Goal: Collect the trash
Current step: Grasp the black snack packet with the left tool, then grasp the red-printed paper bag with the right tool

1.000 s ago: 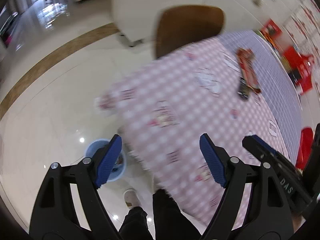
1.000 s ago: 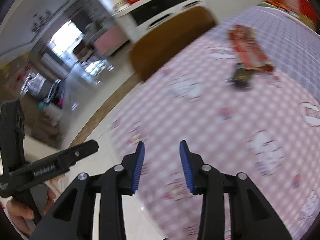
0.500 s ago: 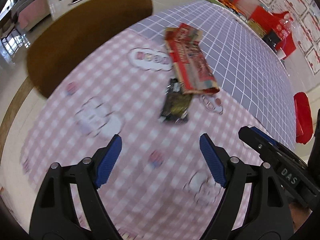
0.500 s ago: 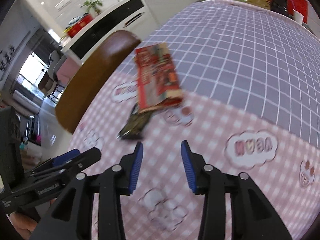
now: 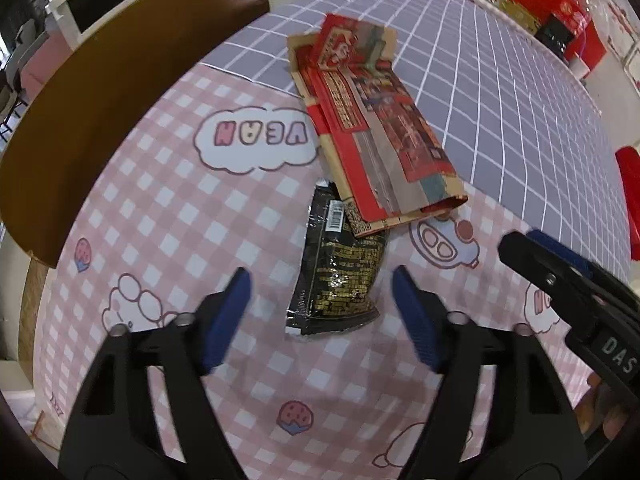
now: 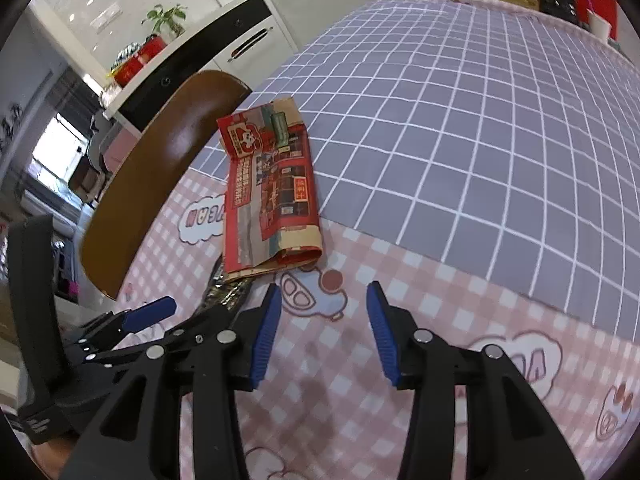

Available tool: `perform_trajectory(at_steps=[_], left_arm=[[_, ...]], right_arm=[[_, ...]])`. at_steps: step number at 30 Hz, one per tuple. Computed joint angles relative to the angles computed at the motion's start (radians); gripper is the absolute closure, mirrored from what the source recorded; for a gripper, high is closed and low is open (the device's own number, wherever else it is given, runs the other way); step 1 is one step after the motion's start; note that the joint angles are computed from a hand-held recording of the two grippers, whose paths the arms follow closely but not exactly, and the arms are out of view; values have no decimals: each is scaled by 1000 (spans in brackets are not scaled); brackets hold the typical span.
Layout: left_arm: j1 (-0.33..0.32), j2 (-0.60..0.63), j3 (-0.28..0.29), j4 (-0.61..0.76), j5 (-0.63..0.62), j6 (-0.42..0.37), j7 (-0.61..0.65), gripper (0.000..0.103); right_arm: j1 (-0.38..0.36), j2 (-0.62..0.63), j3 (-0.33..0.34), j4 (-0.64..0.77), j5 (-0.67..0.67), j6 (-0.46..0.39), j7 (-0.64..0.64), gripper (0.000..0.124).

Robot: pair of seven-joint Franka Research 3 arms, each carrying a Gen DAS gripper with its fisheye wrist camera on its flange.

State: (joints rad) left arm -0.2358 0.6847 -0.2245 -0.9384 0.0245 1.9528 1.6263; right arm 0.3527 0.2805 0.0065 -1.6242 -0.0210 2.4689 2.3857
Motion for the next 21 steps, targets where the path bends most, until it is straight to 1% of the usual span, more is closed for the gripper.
perform_trajectory(at_steps=[1, 2, 4, 5, 6, 8, 9, 13, 15, 16, 18, 21], left_arm=[[-1, 3, 0, 3, 2, -7, 3, 43], [-4, 9, 2, 9, 6, -15, 2, 45], [5, 17, -9, 16, -16, -24, 5, 54], [8, 14, -13, 9, -25, -16, 9, 61], [6, 5, -9, -9, -19, 0, 10, 65], [12, -13, -13, -45, -27, 26, 16, 74], [19, -30, -16, -75, -37, 46, 12, 77], [55, -75, -14, -139, -77, 83, -38, 78], [75, -118, -6, -200, -87, 135, -71, 78], [77, -117, -2, -197, -83, 142, -83, 78], [85, -138, 12, -226, -71, 183, -127, 78], [86, -141, 25, -230, -41, 202, -178, 78]], right_arm=[[3, 15, -3, 20, -16, -13, -5, 80], [9, 28, -7, 38, -37, -25, -11, 80], [23, 62, -17, 82, -90, -48, -33, 80], [32, 81, -23, 110, -116, -71, -46, 80], [44, 105, -31, 145, -153, -99, -61, 80], [60, 137, -41, 186, -198, -119, -89, 80], [68, 146, -48, 197, -217, -127, -93, 80], [82, 181, -61, 234, -257, -134, -123, 79], [82, 190, -60, 239, -258, -116, -142, 78], [89, 200, -66, 251, -270, -119, -146, 78], [100, 222, -72, 280, -292, -124, -169, 78], [115, 238, -78, 300, -304, -119, -178, 78]])
